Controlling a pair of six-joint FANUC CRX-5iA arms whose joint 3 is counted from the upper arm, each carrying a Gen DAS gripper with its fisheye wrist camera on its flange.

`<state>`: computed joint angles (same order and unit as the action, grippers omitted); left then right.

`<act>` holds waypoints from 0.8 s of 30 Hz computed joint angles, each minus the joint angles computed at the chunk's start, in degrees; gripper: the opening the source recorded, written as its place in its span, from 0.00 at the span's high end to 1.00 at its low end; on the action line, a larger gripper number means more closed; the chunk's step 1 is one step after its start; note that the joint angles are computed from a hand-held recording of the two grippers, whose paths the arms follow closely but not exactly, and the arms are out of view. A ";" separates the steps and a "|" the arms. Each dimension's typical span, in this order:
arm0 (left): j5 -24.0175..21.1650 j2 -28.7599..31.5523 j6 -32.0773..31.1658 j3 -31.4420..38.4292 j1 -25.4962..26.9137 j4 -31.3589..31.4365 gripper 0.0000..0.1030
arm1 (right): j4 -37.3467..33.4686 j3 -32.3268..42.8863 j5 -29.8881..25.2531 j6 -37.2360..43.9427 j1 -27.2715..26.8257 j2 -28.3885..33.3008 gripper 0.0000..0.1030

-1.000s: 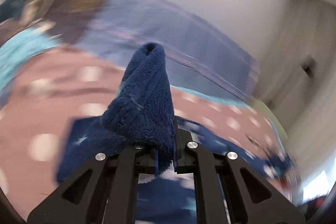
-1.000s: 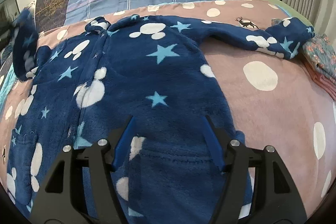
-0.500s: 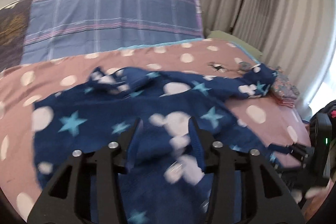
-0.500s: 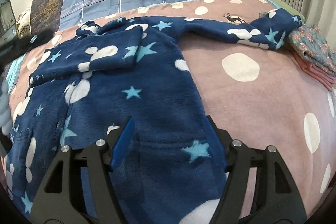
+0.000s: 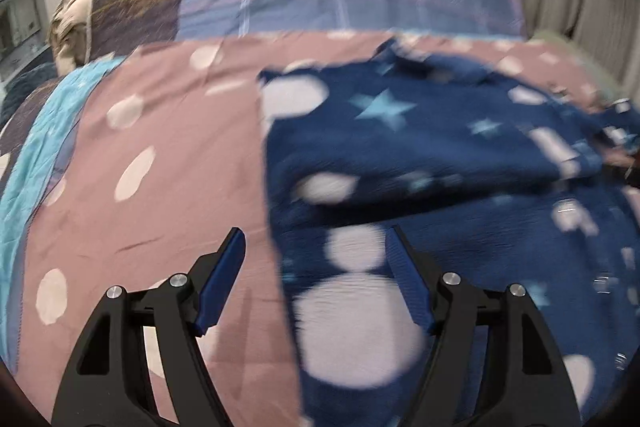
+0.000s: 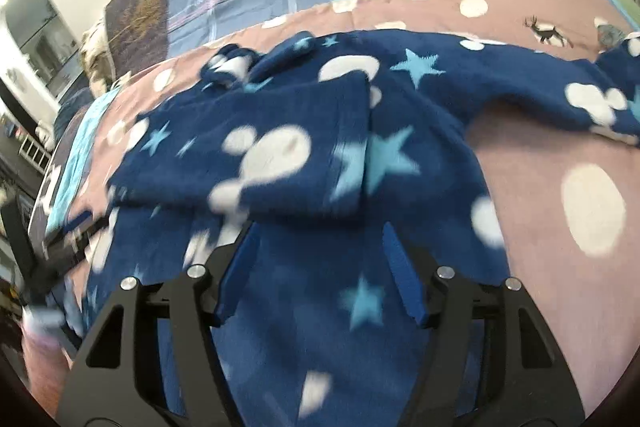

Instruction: Fold small clothes

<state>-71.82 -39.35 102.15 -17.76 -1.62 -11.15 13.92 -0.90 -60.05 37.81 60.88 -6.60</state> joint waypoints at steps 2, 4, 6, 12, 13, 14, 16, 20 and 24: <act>-0.98 1.86 1.79 0.78 0.28 -2.84 0.29 | -3.31 3.49 -0.29 -0.04 -3.46 3.34 0.35; -0.67 3.21 3.81 1.18 0.61 -5.84 0.26 | -4.71 5.33 0.69 0.10 -5.37 5.77 0.32; -0.95 4.45 5.32 1.62 0.49 -7.14 0.18 | -2.96 8.36 -0.43 0.28 -5.46 9.73 0.45; -3.64 6.20 13.25 3.70 -8.61 -17.87 0.16 | 11.90 9.76 2.89 -0.88 -0.53 10.65 0.90; -4.69 6.70 14.80 4.35 -10.84 -19.76 0.16 | 18.22 7.64 5.26 -3.93 0.47 9.13 0.90; -5.33 7.03 15.65 4.70 -12.29 -21.25 0.16 | 22.90 5.50 8.00 -6.40 0.79 7.57 0.90; -6.46 7.72 16.90 5.35 -14.59 -23.35 0.16 | 27.34 4.91 7.61 -8.13 0.63 7.52 0.90; -7.36 8.26 17.56 5.76 -15.80 -24.49 0.16 | 19.09 10.29 -2.79 -1.23 -2.45 13.54 0.79; -5.54 7.00 15.87 4.66 -12.53 -21.40 0.16 | 12.11 5.64 -1.87 -3.99 -5.48 11.47 0.77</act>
